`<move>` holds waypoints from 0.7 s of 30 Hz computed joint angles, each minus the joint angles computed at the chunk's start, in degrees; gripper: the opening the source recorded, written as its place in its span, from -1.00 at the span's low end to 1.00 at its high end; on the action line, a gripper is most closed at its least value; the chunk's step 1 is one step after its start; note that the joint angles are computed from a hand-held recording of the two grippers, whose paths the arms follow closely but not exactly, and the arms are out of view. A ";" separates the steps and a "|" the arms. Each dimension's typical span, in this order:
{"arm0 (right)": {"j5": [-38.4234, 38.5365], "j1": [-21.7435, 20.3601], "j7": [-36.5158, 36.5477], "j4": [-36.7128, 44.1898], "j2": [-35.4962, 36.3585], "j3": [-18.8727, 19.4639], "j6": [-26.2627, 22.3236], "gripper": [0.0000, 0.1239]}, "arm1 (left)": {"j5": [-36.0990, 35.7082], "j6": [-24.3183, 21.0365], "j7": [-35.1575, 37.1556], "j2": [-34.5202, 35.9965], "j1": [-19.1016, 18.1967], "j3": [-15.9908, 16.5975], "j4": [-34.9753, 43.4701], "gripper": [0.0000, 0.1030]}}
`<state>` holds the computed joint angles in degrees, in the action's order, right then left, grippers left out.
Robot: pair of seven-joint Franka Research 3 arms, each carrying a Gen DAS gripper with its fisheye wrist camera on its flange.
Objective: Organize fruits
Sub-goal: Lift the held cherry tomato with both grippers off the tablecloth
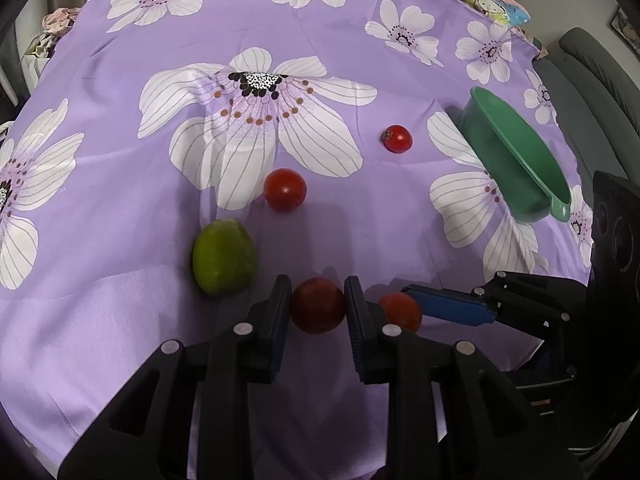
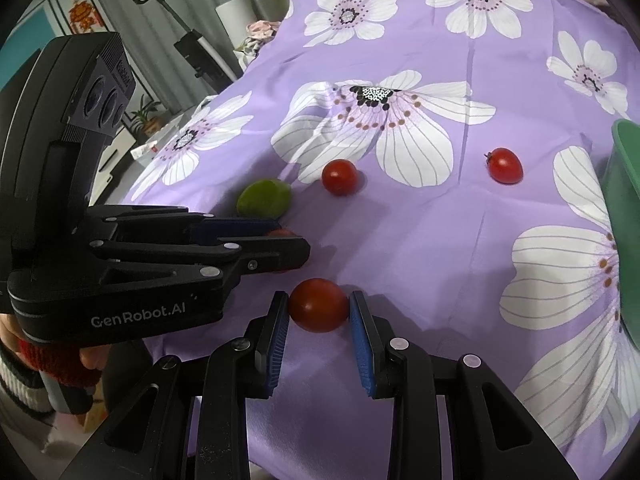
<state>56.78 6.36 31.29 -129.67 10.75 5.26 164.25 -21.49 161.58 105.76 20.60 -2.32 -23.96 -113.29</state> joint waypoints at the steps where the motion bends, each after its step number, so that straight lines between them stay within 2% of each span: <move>1: 0.22 -0.06 -0.10 -0.03 -0.04 0.02 0.07 -0.48 | 0.15 0.05 -0.24 -0.08 -0.14 0.10 -0.11 -0.48; 21: 3.72 -0.28 -2.91 -0.85 -1.08 -0.47 0.04 -0.48 | 3.45 0.83 -2.83 -1.11 -1.71 0.75 -1.50 -0.48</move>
<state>60.50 6.07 28.38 -130.52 9.68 4.80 164.30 -18.04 162.41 102.93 19.50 -4.04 -23.21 -114.79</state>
